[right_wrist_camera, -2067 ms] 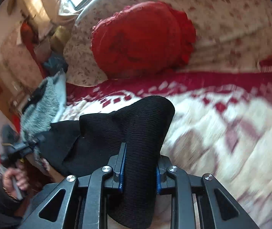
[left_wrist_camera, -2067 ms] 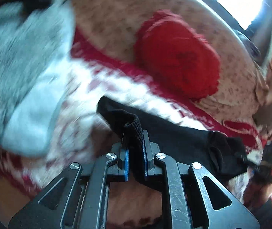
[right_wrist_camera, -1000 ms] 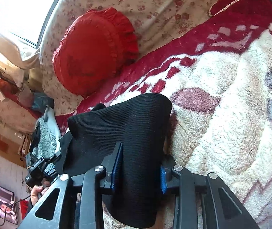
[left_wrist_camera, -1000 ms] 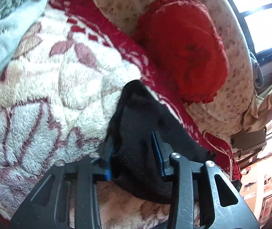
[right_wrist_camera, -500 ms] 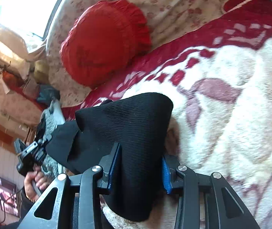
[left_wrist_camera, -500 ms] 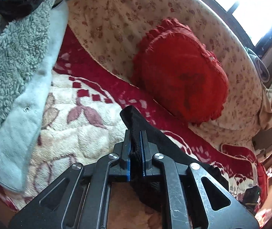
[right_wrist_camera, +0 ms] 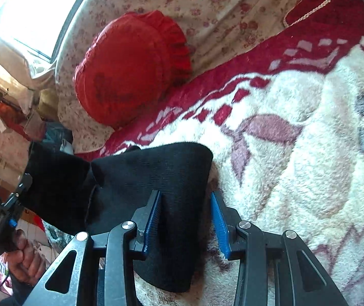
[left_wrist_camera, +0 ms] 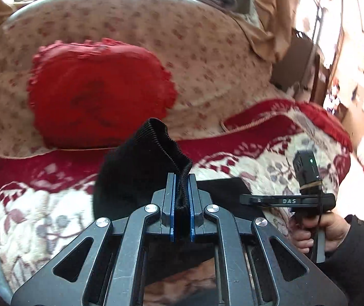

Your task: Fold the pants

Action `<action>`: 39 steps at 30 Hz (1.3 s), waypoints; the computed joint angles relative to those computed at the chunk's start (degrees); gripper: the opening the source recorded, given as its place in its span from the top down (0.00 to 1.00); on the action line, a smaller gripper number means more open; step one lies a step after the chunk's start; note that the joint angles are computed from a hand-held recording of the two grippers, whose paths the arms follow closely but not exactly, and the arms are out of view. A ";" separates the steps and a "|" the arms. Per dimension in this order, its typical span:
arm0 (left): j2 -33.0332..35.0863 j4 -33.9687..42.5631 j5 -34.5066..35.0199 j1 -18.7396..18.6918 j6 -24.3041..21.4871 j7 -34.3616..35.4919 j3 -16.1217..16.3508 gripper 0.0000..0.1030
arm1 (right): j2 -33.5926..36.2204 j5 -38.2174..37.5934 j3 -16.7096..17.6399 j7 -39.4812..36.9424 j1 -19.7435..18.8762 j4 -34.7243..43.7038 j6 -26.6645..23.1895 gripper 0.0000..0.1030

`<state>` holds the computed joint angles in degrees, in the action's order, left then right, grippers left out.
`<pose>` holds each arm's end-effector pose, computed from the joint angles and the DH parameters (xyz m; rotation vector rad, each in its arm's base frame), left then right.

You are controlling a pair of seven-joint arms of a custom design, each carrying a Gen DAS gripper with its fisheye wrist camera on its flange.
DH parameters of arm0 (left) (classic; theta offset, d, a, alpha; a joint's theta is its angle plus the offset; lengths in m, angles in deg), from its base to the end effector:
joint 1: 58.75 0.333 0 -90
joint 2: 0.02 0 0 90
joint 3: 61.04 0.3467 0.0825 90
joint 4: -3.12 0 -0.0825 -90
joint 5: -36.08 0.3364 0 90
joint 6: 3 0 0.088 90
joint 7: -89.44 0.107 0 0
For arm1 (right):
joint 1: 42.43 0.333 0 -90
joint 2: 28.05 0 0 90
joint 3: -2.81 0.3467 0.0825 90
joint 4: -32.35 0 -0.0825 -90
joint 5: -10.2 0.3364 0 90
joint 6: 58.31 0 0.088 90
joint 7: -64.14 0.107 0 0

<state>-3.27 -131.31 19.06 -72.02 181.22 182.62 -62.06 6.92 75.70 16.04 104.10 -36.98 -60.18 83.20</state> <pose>0.4971 -0.0979 0.5273 -1.7365 1.7337 -1.0316 0.6670 0.1905 0.3552 -1.7758 1.3479 0.3386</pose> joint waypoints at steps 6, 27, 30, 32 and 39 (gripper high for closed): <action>3.35 5.01 -5.22 2.22 -4.68 2.78 -5.81 0.94 | 0.43 0.30 0.22 -0.27 0.02 0.19 0.10 0.61; 3.07 5.63 -31.99 12.79 -2.74 17.32 -21.44 0.94 | 0.22 -0.91 0.21 -1.38 0.93 -0.23 2.41 0.60; 0.30 0.98 -32.19 11.67 1.46 16.20 -18.67 0.87 | -2.61 1.03 0.24 -3.64 1.88 -2.87 9.93 0.60; -0.12 -1.41 -32.02 11.52 3.29 12.97 -17.32 0.73 | -5.98 13.74 -0.64 -13.78 2.52 -5.62 15.29 0.59; 2.50 -0.23 -52.72 5.82 -4.96 17.18 -8.08 0.72 | -2.55 23.11 5.61 -17.12 -10.17 -4.09 -17.66 0.59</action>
